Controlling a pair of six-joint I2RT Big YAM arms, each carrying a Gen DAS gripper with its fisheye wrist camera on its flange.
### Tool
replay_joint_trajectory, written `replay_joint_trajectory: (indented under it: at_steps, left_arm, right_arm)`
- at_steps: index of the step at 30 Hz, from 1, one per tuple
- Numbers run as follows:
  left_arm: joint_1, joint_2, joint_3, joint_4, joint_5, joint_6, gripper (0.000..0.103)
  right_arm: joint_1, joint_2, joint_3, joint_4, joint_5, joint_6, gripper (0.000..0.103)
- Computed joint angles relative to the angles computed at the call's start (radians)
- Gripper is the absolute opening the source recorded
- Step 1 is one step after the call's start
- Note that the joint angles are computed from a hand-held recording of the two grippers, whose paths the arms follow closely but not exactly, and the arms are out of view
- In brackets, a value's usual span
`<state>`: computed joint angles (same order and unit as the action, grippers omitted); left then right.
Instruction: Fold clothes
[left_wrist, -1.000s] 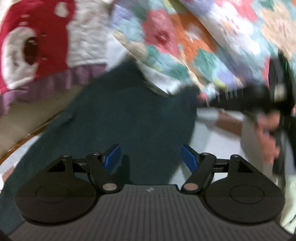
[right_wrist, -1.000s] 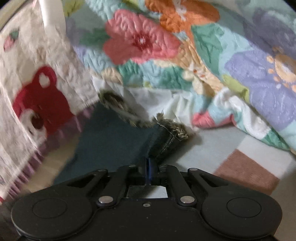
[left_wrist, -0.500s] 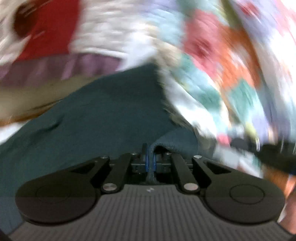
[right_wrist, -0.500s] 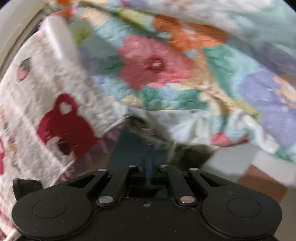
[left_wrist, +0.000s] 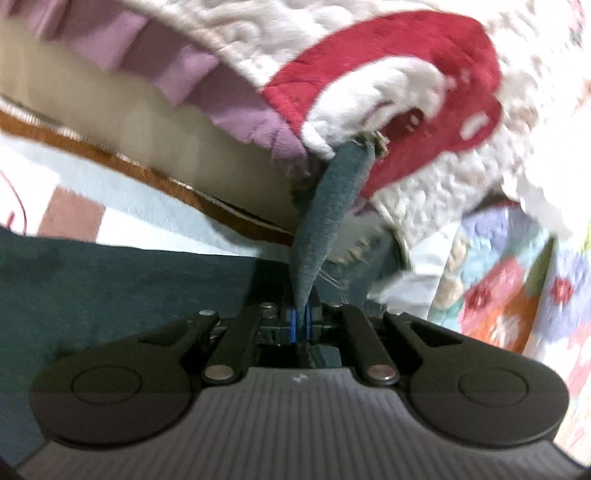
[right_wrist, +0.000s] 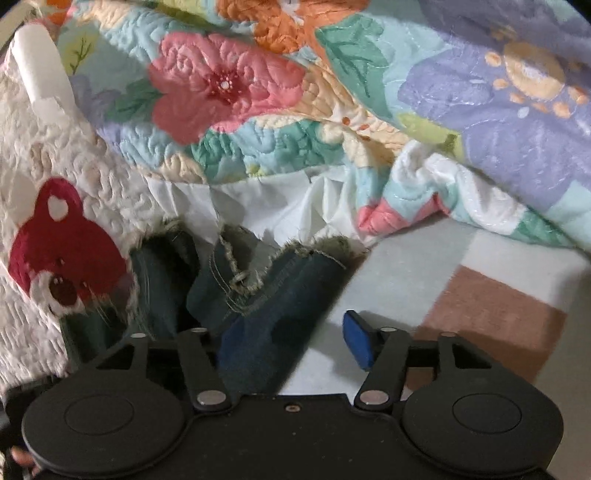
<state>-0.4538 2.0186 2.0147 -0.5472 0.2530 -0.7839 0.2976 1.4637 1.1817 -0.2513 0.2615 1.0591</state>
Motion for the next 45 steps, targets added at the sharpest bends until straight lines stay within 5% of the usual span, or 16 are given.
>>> replay_joint_trajectory:
  at_steps: [7, 8, 9, 14, 17, 21, 23, 25, 29, 33, 36, 38, 39, 42, 43, 45]
  left_arm:
    - [-0.019, -0.008, 0.005, -0.038, -0.026, 0.179, 0.004]
    - [-0.023, -0.008, 0.008, -0.047, -0.034, 0.202, 0.004]
    - [-0.024, -0.009, 0.015, -0.052, -0.036, 0.223, 0.004]
    - [-0.034, -0.021, 0.055, -0.038, -0.007, 0.348, 0.003]
    - [-0.046, -0.02, 0.124, -0.062, 0.085, 0.402, 0.003]
    - [-0.079, -0.018, 0.168, -0.054, 0.27, 0.4, 0.003]
    - [-0.119, 0.007, 0.203, -0.116, 0.304, 0.497, 0.003]
    - [-0.163, 0.068, 0.278, -0.25, 0.3, 0.542, 0.003]
    - [-0.229, 0.183, 0.373, -0.428, 0.238, 0.563, 0.003]
    - [-0.253, 0.167, 0.317, -0.435, 0.173, 0.626, 0.003]
    - [-0.25, 0.166, 0.331, -0.454, 0.202, 0.631, 0.003]
    - [-0.254, 0.19, 0.391, -0.5, 0.201, 0.661, 0.003]
    - [-0.254, 0.194, 0.407, -0.517, 0.202, 0.647, 0.003]
    - [-0.234, 0.174, 0.385, -0.447, 0.251, 0.407, 0.004]
    - [-0.234, 0.175, 0.385, -0.424, 0.267, 0.389, 0.005]
    - [-0.249, 0.209, 0.442, -0.488, 0.248, 0.412, 0.006]
  right_arm:
    - [0.004, 0.109, 0.147, -0.102, 0.099, -0.091, 0.069]
    - [0.006, 0.125, 0.167, -0.114, 0.119, -0.118, 0.045]
    - [0.003, 0.13, 0.176, -0.127, 0.115, -0.148, 0.009]
    - [-0.031, 0.027, 0.078, 0.045, 0.036, -0.192, 0.006]
    - [-0.003, -0.06, 0.067, -0.018, 0.056, -0.262, 0.005]
    - [0.059, -0.173, 0.0, -0.186, 0.127, -0.227, 0.005]
    - [0.054, -0.2, -0.048, -0.258, 0.124, -0.169, 0.005]
    - [0.014, -0.203, -0.106, -0.269, 0.054, -0.033, 0.005]
    - [-0.042, -0.238, -0.203, -0.137, -0.061, 0.18, 0.004]
    - [-0.05, -0.226, -0.189, -0.141, -0.069, 0.183, 0.005]
    - [-0.072, -0.249, -0.257, -0.033, -0.117, 0.309, 0.006]
    - [-0.073, -0.253, -0.274, 0.048, -0.123, 0.313, 0.007]
    - [-0.073, -0.254, -0.28, 0.089, -0.125, 0.31, 0.008]
    - [-0.074, -0.283, -0.285, 0.186, -0.136, 0.261, 0.008]
    - [-0.073, -0.282, -0.272, 0.171, -0.133, 0.232, 0.008]
    - [-0.073, -0.268, -0.238, 0.103, -0.127, 0.183, 0.008]
